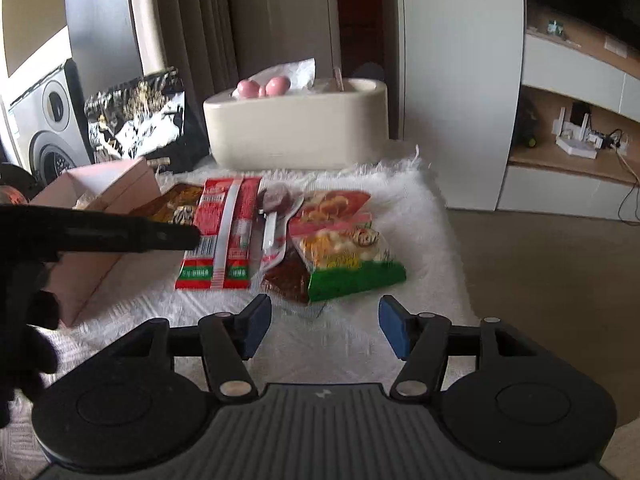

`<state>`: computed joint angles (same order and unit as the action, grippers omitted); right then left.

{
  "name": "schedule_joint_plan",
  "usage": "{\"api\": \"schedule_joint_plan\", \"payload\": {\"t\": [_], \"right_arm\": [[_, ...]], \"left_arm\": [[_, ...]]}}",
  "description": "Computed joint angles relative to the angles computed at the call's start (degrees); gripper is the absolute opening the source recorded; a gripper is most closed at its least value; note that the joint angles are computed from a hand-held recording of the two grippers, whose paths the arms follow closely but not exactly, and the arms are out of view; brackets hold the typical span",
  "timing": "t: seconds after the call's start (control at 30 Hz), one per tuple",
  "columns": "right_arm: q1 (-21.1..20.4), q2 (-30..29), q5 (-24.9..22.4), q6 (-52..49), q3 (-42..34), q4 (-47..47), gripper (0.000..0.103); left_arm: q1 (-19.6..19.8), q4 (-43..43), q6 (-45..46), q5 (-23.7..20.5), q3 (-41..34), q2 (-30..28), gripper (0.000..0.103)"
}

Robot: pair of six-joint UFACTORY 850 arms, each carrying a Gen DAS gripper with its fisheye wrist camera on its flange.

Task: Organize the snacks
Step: 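Move the left gripper to the red sausage pack and grasp it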

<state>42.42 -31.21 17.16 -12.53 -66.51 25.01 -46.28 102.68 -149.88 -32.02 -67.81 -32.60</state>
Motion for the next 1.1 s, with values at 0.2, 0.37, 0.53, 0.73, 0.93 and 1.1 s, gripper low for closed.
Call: {"api": "schedule_joint_plan", "payload": {"t": [0.2,0.37,0.53,0.73,0.93,1.1], "right_arm": [[-1.01,-1.29,1.77,-1.24,-1.27,6.5,0.06],[-2.37,-3.34,-1.9,7.49,-2.32,1.49,0.06],[-3.82,-3.03,-0.14,23.88,-0.79,-9.97,0.061],[-4.05,-3.01,0.94,27.04,-0.3,-12.27,0.061],[-4.26,-2.8,1.65,30.18,0.2,-14.61,0.061],[-4.3,-2.79,1.91,31.32,0.29,-15.31,0.062]], "left_arm": [[-2.36,-8.34,16.44,-6.01,-5.21,-3.97,0.036],[-3.77,-13.69,30.74,-8.67,-9.1,-7.5,0.04],[-5.11,-15.66,38.3,-13.39,-8.76,-8.02,0.043],[-3.32,-17.06,32.54,-12.14,-5.28,-4.77,0.043],[-0.02,-0.26,9.24,-5.07,-0.81,-0.74,0.042],[0.88,-8.85,21.19,-3.56,-5.06,-3.52,0.042]]}}
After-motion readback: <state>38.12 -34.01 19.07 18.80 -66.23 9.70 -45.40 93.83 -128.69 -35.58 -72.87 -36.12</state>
